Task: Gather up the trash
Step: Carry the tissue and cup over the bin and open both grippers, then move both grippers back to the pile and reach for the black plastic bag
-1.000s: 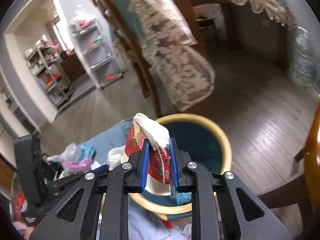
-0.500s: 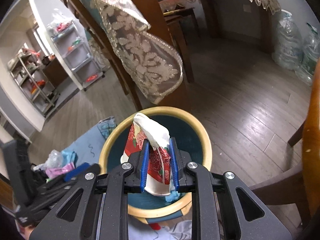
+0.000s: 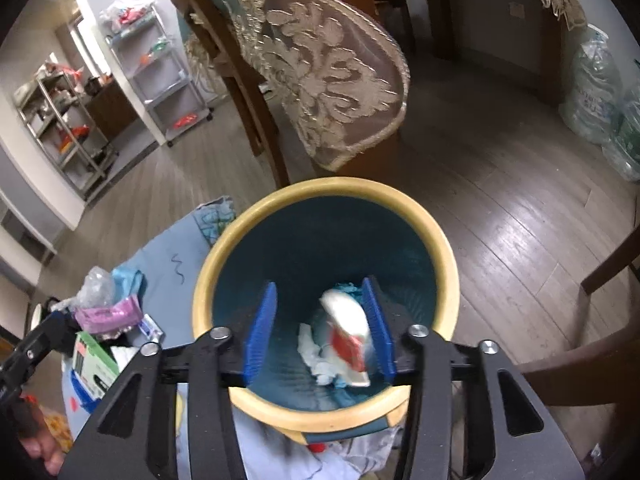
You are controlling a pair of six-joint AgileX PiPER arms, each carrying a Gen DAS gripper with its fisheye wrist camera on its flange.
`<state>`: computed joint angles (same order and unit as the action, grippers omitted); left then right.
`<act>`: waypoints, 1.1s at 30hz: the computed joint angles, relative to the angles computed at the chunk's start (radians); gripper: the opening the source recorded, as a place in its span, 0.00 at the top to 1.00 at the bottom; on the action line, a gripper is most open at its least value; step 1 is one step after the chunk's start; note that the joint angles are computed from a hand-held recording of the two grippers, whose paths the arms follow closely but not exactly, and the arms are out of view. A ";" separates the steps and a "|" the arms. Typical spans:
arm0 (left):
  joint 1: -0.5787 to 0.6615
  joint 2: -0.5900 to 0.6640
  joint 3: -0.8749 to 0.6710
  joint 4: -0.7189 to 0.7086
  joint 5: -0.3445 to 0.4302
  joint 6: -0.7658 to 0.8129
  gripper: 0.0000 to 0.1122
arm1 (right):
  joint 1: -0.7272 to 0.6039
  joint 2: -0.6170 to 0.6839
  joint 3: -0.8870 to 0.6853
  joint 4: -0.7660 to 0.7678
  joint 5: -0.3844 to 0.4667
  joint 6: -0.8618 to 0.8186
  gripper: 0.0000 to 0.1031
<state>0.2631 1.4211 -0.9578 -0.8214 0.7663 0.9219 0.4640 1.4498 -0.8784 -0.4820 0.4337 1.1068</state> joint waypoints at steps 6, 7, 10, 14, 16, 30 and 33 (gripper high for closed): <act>0.195 -0.037 0.011 0.025 0.078 0.080 0.29 | 0.051 0.004 -0.034 -0.013 0.004 0.010 0.42; 0.241 -0.039 0.008 0.027 0.105 0.102 0.29 | 0.065 0.009 -0.046 -0.017 0.011 0.012 0.42; 0.344 -0.042 -0.006 0.033 0.165 0.147 0.29 | 0.104 0.020 -0.077 -0.020 0.033 0.014 0.42; 0.423 -0.041 -0.033 0.046 0.201 0.170 0.29 | 0.158 0.031 -0.127 0.050 0.066 -0.065 0.39; 0.444 -0.031 -0.050 0.060 0.213 0.169 0.29 | 0.199 0.039 -0.163 0.082 0.100 -0.103 0.39; 0.497 0.164 -0.231 0.168 0.225 0.111 0.39 | 0.333 0.167 -0.323 0.192 0.119 -0.332 0.39; 0.505 0.232 -0.294 0.184 0.221 0.106 0.39 | 0.334 0.231 -0.361 0.299 0.110 -0.432 0.39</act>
<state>0.7677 1.6526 -1.2520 -0.6375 0.9875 1.0282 0.7980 1.6806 -1.2396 -0.1830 0.5442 0.6746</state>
